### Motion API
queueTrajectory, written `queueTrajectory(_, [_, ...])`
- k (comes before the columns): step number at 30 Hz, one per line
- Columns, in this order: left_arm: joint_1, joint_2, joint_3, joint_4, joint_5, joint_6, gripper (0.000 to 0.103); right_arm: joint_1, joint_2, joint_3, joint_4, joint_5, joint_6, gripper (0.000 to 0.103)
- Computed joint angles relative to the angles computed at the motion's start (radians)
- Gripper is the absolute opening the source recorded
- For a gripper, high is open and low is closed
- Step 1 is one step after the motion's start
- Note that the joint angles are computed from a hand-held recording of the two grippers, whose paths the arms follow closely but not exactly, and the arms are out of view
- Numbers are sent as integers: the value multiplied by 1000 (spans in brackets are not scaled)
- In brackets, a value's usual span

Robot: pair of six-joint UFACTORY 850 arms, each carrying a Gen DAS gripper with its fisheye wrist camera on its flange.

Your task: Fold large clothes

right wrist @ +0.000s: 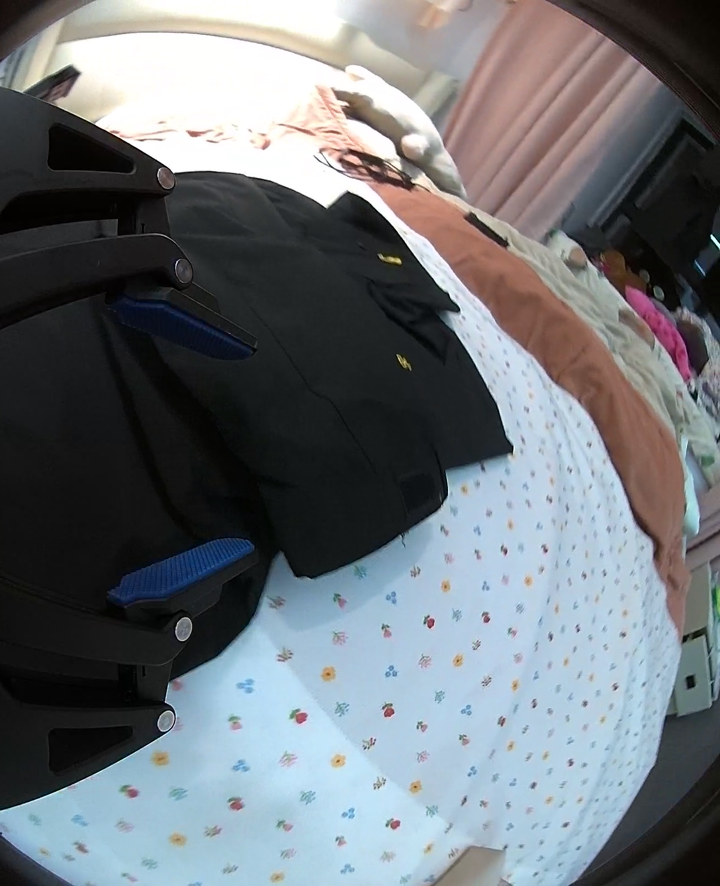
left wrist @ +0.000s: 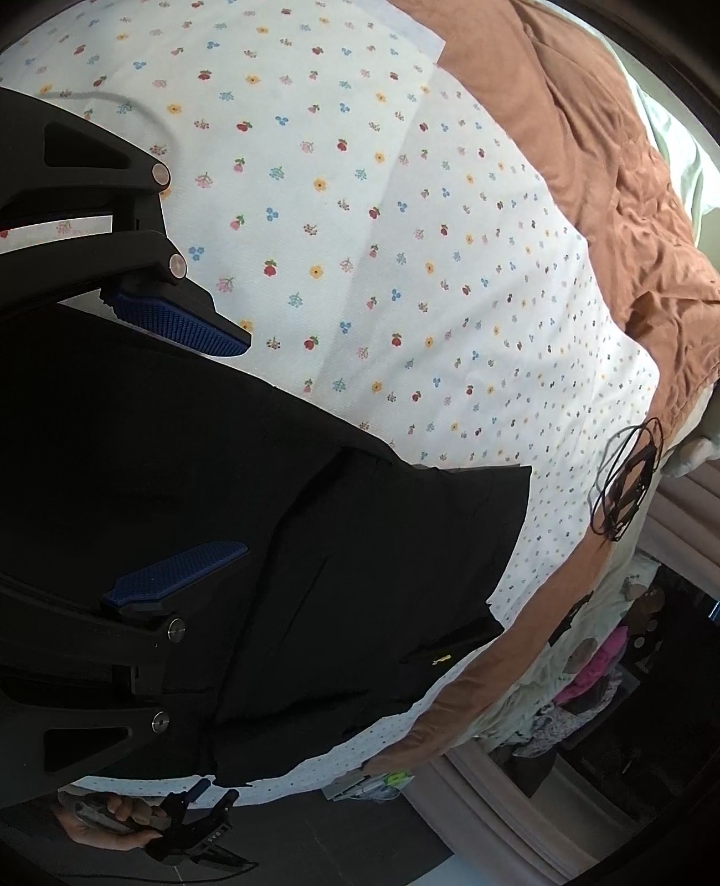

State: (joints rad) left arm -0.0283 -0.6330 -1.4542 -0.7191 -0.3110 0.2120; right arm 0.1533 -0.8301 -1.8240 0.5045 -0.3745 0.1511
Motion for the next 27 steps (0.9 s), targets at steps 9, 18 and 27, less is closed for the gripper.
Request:
queueTrajectory(9, [21, 4, 25, -96, -9, 82, 71, 47, 43, -8, 77, 117, -155, 7])
queueTrajectory(18, [89, 114, 159, -311, 26, 288, 71, 166, 13, -181, -81, 87, -100, 7])
queueTrajectory(27, [171, 202, 278, -533, 34, 496, 71, 280, -149, -494, -238, -50, 17, 6])
